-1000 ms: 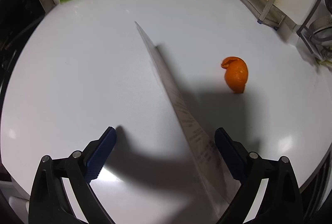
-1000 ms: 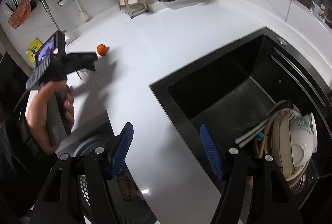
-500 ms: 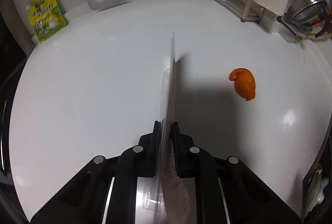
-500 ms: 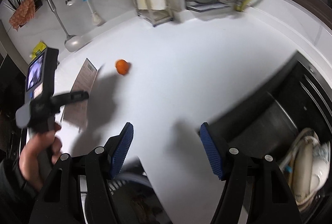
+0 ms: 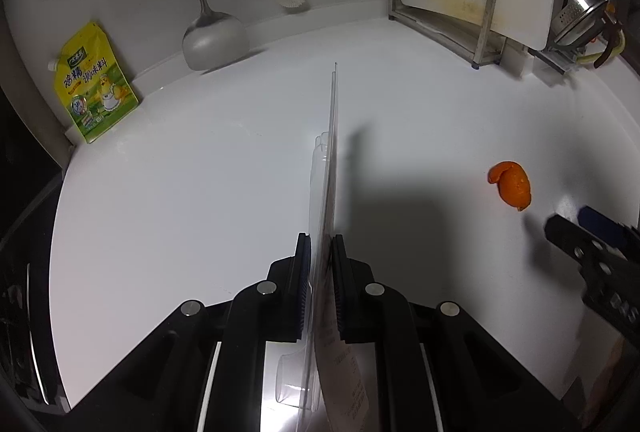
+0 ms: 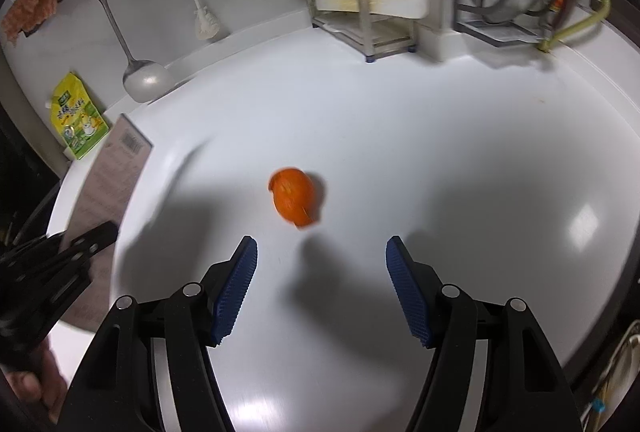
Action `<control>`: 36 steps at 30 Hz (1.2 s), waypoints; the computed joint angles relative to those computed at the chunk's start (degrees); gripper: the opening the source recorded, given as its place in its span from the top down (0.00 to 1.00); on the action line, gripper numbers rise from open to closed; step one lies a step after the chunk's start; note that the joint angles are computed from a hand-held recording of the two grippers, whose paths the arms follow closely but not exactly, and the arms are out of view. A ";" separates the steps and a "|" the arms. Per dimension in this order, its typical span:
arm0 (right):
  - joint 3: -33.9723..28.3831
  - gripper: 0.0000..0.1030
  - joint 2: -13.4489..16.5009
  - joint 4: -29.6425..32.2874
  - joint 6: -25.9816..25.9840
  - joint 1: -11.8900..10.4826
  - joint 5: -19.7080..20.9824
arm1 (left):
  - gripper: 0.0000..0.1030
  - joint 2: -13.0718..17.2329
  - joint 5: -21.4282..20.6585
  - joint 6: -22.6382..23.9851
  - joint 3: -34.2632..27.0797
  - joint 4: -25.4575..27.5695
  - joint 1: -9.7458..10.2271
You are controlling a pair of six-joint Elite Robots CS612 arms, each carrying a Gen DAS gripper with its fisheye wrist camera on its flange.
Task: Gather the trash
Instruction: 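Grasp the orange peel with the right tool while the left tool holds the receipt, then carry the receipt and orange peel with both tools over the basket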
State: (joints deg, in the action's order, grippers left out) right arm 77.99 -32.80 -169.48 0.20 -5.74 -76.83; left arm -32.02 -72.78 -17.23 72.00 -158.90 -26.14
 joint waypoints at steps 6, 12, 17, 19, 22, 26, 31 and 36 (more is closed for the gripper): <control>-4.46 0.38 2.48 2.36 -0.89 1.13 -2.33 | 0.88 -0.14 -0.77 0.58 0.47 0.02 1.08; -7.17 0.38 4.08 3.31 -3.28 2.02 -4.51 | 0.88 -0.36 -1.38 0.84 1.03 -0.18 1.73; -7.80 0.59 4.55 3.28 -5.21 2.56 -5.84 | 0.88 -0.61 -1.55 0.92 1.42 -0.35 1.98; -7.69 0.76 4.47 3.26 -5.71 2.62 -5.74 | 0.88 -0.80 -1.61 0.80 1.69 -0.36 2.03; -6.89 0.80 3.96 3.11 -5.14 2.47 -4.94 | 0.88 -1.20 -1.84 0.46 2.24 -0.62 2.06; -4.40 0.80 2.39 1.96 -4.47 2.23 -4.33 | 0.88 -2.09 -2.00 0.44 3.56 -1.69 1.75; 0.81 0.80 -0.88 -0.97 -3.67 1.82 -3.63 | 0.88 -3.80 -2.32 -0.11 6.18 -3.55 0.97; 8.17 0.80 -5.39 -4.92 -2.58 1.11 -3.02 | 0.88 -6.30 -2.31 -0.27 9.98 -5.49 -0.33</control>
State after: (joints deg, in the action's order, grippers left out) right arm 86.17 -38.19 -174.39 -2.38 -4.63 -79.85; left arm -38.33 -75.09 -17.50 81.98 -164.40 -26.47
